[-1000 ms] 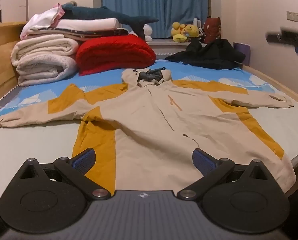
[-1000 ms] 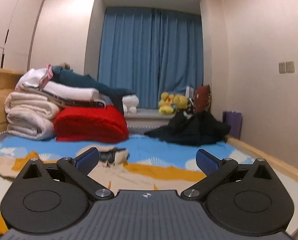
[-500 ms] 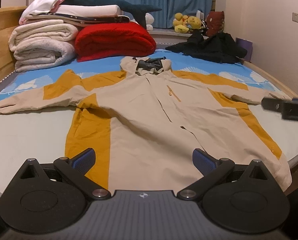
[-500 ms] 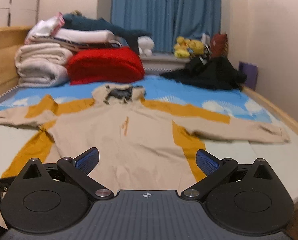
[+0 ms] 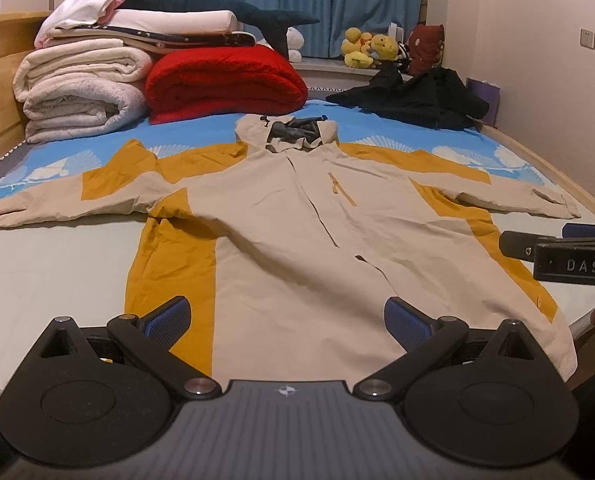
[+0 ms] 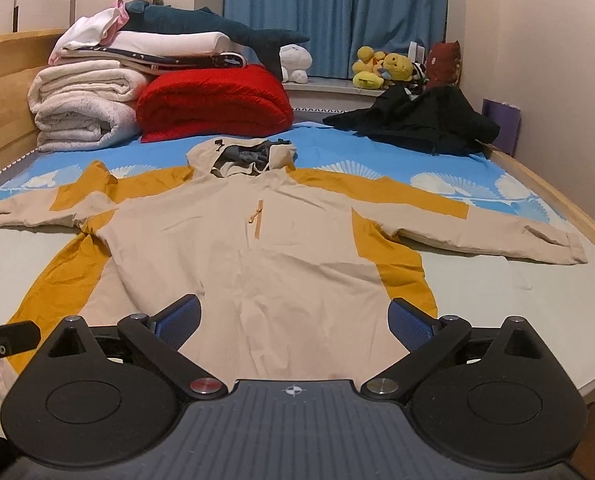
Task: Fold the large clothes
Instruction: 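Move both grippers toward the hem of the beige-and-yellow jacket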
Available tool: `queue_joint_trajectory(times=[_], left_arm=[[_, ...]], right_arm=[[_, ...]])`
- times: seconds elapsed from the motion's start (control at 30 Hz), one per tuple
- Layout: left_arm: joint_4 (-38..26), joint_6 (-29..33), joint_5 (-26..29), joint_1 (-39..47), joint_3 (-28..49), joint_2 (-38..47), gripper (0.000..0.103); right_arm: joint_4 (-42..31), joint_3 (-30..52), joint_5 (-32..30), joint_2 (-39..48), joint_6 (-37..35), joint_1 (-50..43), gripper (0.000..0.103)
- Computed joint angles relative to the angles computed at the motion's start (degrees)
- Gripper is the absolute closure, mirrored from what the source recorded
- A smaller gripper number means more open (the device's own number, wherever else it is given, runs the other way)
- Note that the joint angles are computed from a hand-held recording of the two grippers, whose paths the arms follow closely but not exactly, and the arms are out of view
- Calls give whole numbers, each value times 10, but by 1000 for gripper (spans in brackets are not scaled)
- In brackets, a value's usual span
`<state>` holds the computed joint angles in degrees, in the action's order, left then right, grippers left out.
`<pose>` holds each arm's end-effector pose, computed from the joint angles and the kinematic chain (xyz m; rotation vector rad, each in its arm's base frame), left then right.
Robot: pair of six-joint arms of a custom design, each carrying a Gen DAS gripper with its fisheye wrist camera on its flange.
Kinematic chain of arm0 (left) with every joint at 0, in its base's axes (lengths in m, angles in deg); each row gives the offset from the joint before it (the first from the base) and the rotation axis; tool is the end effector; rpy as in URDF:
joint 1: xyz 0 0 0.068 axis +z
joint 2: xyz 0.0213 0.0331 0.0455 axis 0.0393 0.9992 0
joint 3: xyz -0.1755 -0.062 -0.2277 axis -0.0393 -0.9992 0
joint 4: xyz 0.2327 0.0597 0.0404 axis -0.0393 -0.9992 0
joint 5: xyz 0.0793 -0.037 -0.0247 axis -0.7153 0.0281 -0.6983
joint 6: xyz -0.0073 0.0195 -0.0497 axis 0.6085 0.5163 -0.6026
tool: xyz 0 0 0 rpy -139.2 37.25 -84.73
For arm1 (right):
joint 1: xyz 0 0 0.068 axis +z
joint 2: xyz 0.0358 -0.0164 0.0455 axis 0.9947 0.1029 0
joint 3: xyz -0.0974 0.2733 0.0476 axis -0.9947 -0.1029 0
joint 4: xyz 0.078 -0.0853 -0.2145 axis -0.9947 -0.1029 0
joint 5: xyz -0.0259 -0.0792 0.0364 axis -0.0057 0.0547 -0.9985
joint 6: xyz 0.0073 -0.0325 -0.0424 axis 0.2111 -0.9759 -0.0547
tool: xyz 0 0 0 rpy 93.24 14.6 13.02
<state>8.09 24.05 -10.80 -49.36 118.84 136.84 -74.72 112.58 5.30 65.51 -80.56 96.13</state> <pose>0.1919 -0.2028 0.2828 -0.1550 2.2085 0.0695 0.2550 0.0551 0.2556 -0.3323 2.0831 0.0862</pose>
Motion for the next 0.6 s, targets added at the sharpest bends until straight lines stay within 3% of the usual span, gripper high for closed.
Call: queue_joint_trajectory(times=[0.27, 0.6], left_arm=[[5, 5, 1, 2, 0, -3, 1], [12, 9, -2, 1, 3, 0, 13]], right_arm=[[-4, 1, -3, -2, 0, 10, 5], [6, 8, 13, 7, 20, 11, 8]])
